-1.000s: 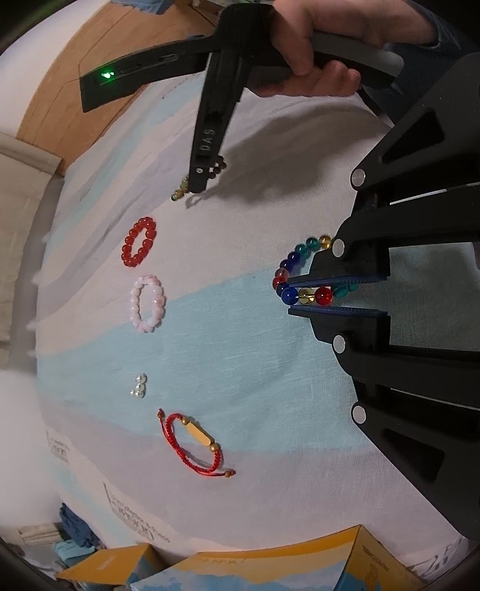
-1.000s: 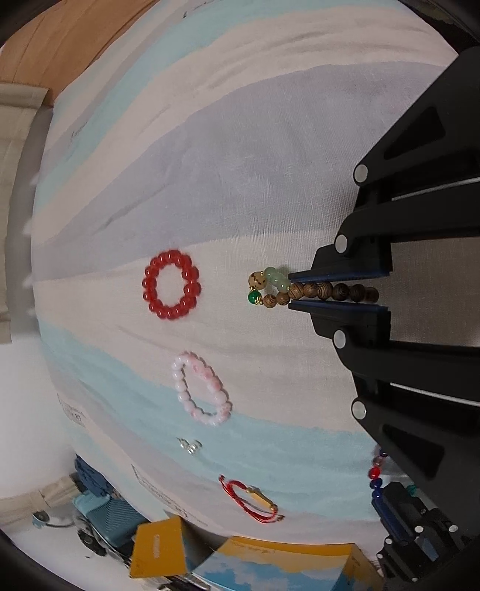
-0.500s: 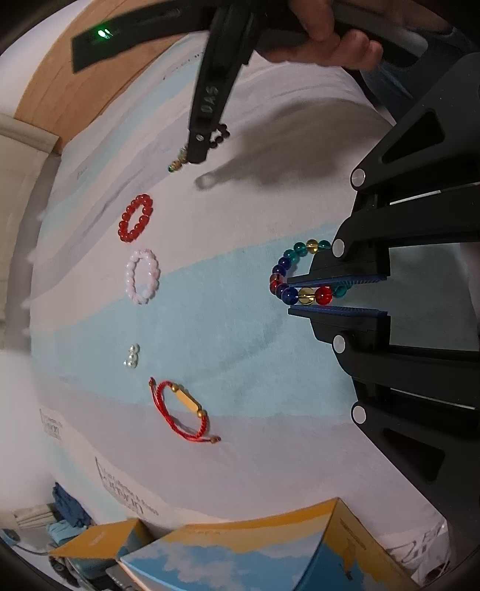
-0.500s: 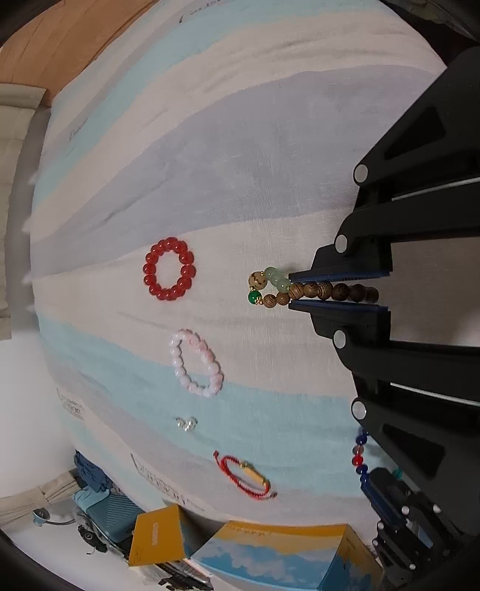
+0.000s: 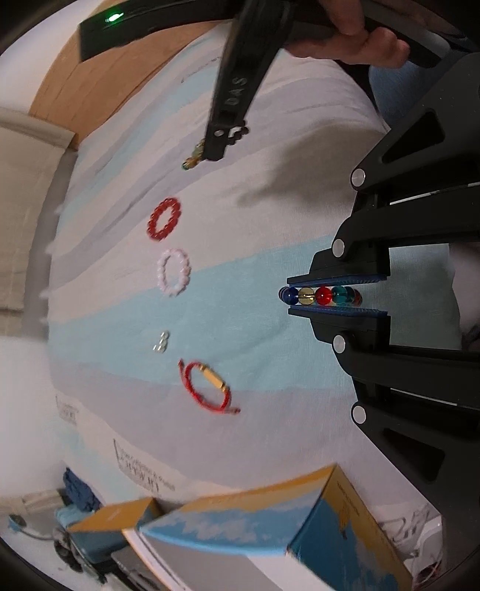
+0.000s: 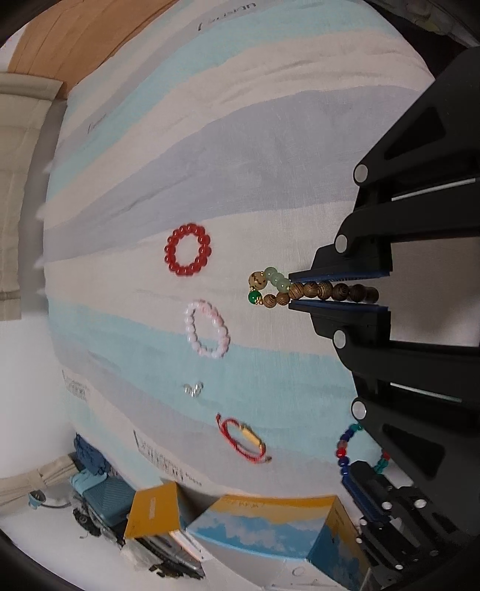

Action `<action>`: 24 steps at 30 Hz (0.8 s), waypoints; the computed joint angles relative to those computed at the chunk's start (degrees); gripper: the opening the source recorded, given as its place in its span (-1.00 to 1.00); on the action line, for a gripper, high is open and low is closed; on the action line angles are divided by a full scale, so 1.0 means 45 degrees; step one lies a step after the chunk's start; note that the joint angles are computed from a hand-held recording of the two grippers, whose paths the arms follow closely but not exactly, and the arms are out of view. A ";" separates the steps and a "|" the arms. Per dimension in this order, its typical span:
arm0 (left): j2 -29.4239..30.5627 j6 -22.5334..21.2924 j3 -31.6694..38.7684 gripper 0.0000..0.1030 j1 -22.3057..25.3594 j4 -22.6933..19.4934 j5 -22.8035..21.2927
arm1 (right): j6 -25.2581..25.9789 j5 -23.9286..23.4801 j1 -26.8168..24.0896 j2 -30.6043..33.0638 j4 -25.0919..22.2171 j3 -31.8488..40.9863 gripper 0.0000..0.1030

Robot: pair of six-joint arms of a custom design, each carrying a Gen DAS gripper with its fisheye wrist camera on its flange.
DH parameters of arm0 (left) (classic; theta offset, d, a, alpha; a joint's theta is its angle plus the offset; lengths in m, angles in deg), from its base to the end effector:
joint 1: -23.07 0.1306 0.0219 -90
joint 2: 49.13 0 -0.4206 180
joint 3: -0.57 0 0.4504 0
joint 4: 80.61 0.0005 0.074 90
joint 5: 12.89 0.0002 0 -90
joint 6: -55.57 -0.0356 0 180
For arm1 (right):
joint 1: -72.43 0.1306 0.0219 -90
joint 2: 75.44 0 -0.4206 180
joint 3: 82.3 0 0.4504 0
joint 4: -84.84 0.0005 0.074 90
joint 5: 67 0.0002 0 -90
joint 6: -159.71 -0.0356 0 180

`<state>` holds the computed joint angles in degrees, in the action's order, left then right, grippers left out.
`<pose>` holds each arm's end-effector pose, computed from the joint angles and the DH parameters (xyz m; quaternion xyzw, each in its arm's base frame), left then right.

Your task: Organize jewelry

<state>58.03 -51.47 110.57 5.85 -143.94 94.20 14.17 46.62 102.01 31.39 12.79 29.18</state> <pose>0.6165 -0.2026 0.4607 0.3178 0.9027 -0.1441 0.2516 0.5581 0.2998 0.4712 0.2547 0.9263 -0.0181 0.2770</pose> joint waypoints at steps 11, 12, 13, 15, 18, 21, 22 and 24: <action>0.0051 0.0340 0.0902 -0.84 0.0372 -0.0204 -0.0249 | 0.0344 0.0108 0.0236 0.0479 -0.0706 0.1239 -0.84; 0.0068 0.0376 0.0981 -0.84 0.0401 -0.0210 -0.0287 | 0.0371 0.0144 0.0248 0.0525 -0.0762 0.1346 -0.84; 0.0119 0.0395 0.1114 -0.84 0.0433 -0.0287 -0.0306 | 0.0412 0.0170 0.0255 0.0603 -0.0857 0.1507 -0.84; 0.0192 0.0411 0.1376 -0.84 0.0534 -0.0436 -0.0268 | 0.0509 0.0201 0.0286 0.0757 -0.1014 0.1843 -0.84; 0.0330 0.0427 0.1750 -0.84 0.0647 -0.0657 -0.0149 | 0.0545 0.0165 0.0307 0.0987 -0.1273 0.2299 -0.84; 0.0519 0.0518 0.2224 -0.84 0.0775 -0.1052 0.0305 | 0.0500 -0.0047 0.0295 0.1183 -0.1443 0.2647 -0.84; 0.0557 0.0543 0.2350 -0.84 0.0821 -0.1176 0.0495 | 0.0460 -0.0140 0.0291 0.1214 -0.1444 0.2705 -0.84; 0.0556 0.0476 0.2490 -0.84 0.0823 -0.1098 0.0332 | 0.0451 -0.0141 0.0318 0.1360 -0.1591 0.2943 -0.84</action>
<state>60.53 -49.32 121.77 9.56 -148.88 95.69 16.21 45.98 103.44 37.51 5.63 42.42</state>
